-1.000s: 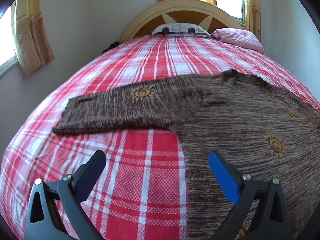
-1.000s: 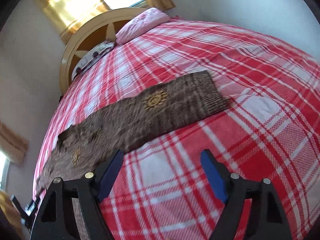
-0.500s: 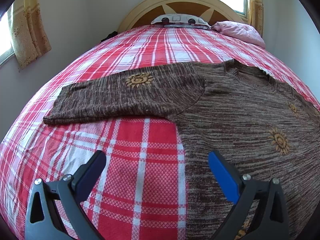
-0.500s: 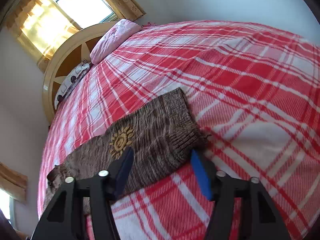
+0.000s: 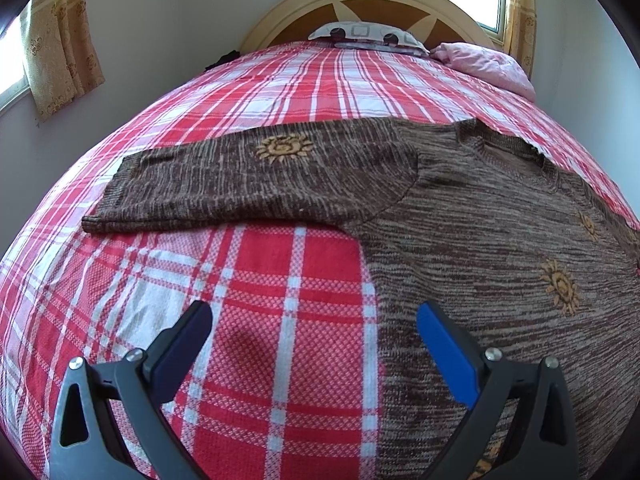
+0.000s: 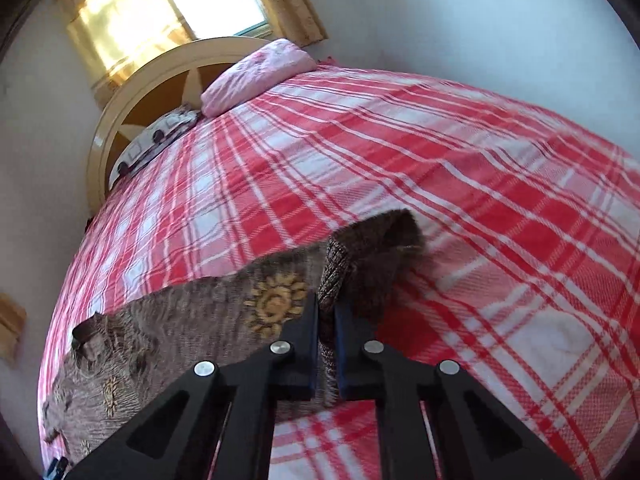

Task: Fold small clothes
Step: 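Grasp the sweater side edge with the right gripper and fold it over the body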

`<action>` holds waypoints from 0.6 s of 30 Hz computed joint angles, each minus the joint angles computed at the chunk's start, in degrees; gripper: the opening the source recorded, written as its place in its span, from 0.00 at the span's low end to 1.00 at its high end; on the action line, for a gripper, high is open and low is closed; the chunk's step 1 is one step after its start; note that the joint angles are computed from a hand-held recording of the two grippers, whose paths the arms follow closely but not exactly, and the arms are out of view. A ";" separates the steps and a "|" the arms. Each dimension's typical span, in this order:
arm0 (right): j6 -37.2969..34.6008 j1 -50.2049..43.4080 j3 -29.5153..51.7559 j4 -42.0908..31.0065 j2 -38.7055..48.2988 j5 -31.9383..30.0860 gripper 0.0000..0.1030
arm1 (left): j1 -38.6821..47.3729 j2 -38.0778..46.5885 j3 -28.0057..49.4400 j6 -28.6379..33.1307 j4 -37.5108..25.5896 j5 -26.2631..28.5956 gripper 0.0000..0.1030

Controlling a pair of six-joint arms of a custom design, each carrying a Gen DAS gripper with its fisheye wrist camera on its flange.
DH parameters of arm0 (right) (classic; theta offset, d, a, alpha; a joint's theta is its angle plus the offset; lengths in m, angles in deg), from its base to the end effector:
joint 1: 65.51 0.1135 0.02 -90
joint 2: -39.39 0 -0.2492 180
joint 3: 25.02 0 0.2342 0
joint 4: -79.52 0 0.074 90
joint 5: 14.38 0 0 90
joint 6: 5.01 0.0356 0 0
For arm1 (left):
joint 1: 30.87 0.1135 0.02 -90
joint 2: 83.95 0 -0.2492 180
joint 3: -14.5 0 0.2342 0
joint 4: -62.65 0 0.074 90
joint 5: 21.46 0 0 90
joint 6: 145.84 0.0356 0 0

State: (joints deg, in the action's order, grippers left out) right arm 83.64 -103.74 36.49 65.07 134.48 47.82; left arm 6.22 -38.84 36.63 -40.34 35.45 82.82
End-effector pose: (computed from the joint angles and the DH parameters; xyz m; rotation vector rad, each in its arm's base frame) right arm 0.2520 -0.1774 0.1537 0.5180 2.2407 0.2358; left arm 0.1084 0.0709 0.1153 -0.3441 2.3889 0.1161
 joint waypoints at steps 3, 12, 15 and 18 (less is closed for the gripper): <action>-0.75 4.47 -1.63 -0.22 -4.10 1.90 0.05 | 0.21 0.63 -0.01 -0.08 0.45 -0.15 1.00; -1.14 19.93 -5.44 -1.90 -14.58 6.20 0.04 | -0.20 2.43 0.26 -0.58 1.41 -1.07 1.00; -1.03 27.21 -6.72 -2.07 -16.92 9.18 0.04 | -0.62 3.70 0.37 -1.26 2.33 -1.95 1.00; -0.06 35.49 -8.01 -0.96 -17.50 13.38 0.04 | -0.05 4.17 0.38 -0.93 2.66 -1.55 1.00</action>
